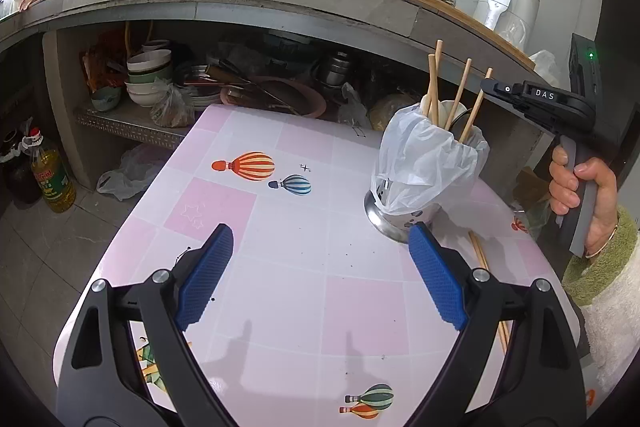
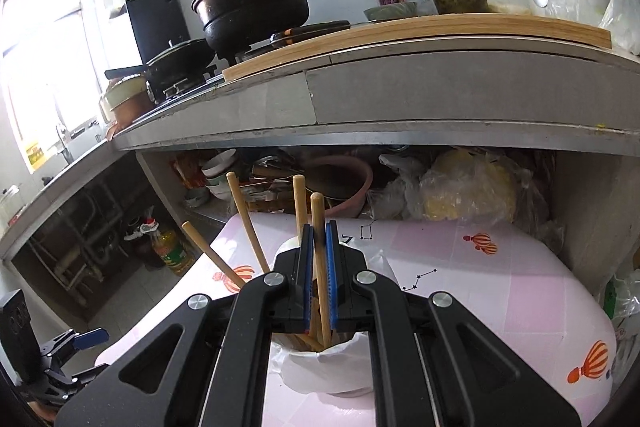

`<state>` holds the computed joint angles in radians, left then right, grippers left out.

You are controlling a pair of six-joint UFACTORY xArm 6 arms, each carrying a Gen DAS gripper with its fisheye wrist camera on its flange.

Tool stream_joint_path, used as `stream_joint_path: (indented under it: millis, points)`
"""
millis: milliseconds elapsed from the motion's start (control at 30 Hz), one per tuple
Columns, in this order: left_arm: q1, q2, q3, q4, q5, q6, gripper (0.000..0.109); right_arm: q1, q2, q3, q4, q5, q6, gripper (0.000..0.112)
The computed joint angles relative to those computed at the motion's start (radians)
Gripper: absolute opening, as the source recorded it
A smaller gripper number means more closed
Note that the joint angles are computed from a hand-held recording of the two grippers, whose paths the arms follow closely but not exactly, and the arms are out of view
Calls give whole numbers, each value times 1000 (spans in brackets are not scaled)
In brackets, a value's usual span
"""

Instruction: Organize utensils

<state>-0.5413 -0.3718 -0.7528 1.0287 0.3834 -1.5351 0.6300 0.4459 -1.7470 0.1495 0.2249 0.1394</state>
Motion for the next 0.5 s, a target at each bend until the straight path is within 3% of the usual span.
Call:
stream_joint_path:
  millis: [233,300,400,500]
  points:
    - [-13,-1,-4,-5,4,6,85,5,-71,68,139,-4,-102,12]
    - [-19,-4,-6,-3,7,8,85,8,-141,162,176,-55,-114,32]
    - [-27,-6,-5,-1,10,9,85,19,-266,336,249,-138,-161,37]
    - [-27,-3,-2,-11,0,14,86,8,-392,528,132,-183,-20,41]
